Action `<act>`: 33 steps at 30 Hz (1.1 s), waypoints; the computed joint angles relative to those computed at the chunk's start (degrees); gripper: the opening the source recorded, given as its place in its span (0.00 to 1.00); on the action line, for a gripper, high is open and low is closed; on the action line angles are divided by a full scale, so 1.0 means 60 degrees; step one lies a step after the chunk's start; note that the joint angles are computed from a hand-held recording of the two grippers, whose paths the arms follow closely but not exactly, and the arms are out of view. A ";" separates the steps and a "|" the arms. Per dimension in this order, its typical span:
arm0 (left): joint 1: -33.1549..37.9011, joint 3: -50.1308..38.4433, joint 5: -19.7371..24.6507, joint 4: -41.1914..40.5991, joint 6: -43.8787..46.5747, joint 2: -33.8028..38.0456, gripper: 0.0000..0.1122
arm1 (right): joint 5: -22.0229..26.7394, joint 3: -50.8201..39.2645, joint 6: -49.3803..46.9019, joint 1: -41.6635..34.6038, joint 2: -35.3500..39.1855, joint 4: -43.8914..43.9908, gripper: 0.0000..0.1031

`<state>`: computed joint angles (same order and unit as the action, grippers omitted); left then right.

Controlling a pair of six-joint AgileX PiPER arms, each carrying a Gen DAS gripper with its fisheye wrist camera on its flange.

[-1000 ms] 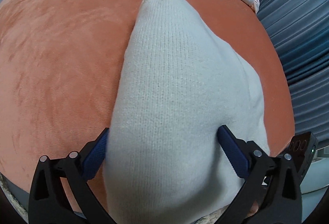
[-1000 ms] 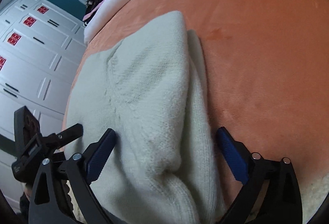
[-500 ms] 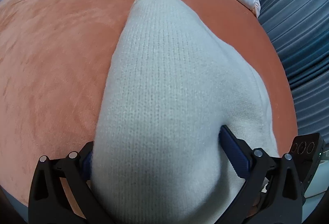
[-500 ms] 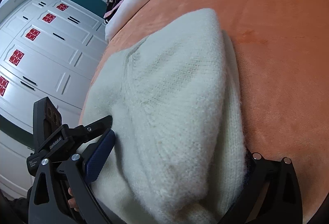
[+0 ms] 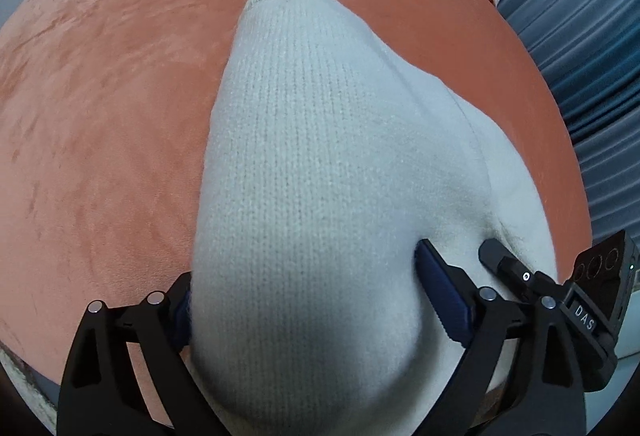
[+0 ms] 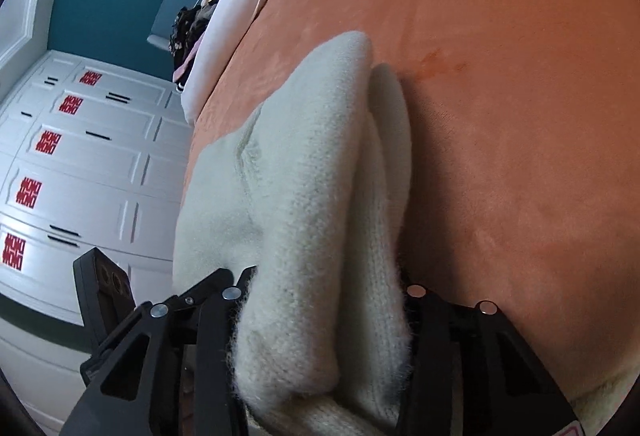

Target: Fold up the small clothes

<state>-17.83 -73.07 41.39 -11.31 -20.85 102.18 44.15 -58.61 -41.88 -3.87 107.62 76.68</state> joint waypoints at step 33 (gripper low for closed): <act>0.3470 -0.6713 0.3788 -0.4190 0.5360 -0.3524 0.54 | -0.3256 -0.3658 0.9280 0.4311 -0.7020 -1.0353 0.35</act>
